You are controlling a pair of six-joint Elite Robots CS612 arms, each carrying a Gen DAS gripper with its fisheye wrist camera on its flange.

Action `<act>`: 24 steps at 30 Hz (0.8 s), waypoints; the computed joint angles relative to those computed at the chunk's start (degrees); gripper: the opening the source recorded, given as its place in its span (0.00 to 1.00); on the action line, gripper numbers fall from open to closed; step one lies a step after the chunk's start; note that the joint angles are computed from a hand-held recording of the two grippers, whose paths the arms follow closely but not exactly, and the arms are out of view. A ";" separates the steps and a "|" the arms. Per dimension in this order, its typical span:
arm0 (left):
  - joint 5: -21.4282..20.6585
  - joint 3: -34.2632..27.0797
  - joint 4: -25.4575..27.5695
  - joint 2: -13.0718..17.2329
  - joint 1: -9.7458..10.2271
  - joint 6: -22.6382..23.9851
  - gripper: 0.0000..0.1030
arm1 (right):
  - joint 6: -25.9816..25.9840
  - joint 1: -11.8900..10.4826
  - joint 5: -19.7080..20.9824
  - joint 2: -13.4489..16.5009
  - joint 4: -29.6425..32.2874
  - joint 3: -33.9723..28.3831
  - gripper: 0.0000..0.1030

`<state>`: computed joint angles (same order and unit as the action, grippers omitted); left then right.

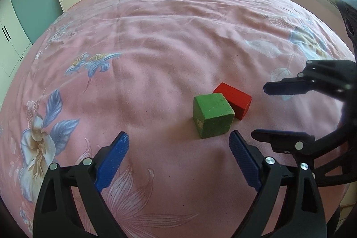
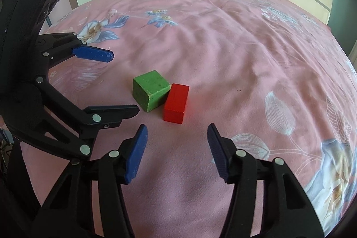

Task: Collect trash
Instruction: 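Grasp the green block with left tool while right tool grasps the red block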

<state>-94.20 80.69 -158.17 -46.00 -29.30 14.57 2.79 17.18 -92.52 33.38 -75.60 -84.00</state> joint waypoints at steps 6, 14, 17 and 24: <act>-1.38 -1.47 1.48 0.76 0.17 1.46 0.79 | -1.34 -0.39 1.50 -0.56 -0.33 0.94 0.52; -1.69 -2.77 2.39 1.34 0.16 1.74 0.73 | -2.31 -0.76 2.52 -1.15 -0.33 2.20 0.46; -2.78 -3.30 3.10 1.56 0.26 1.81 0.73 | -2.28 -0.91 2.54 -1.06 -0.24 2.06 0.44; -3.41 -4.41 3.59 2.37 0.11 2.84 0.73 | -2.50 -1.12 3.06 -0.93 0.19 1.71 0.44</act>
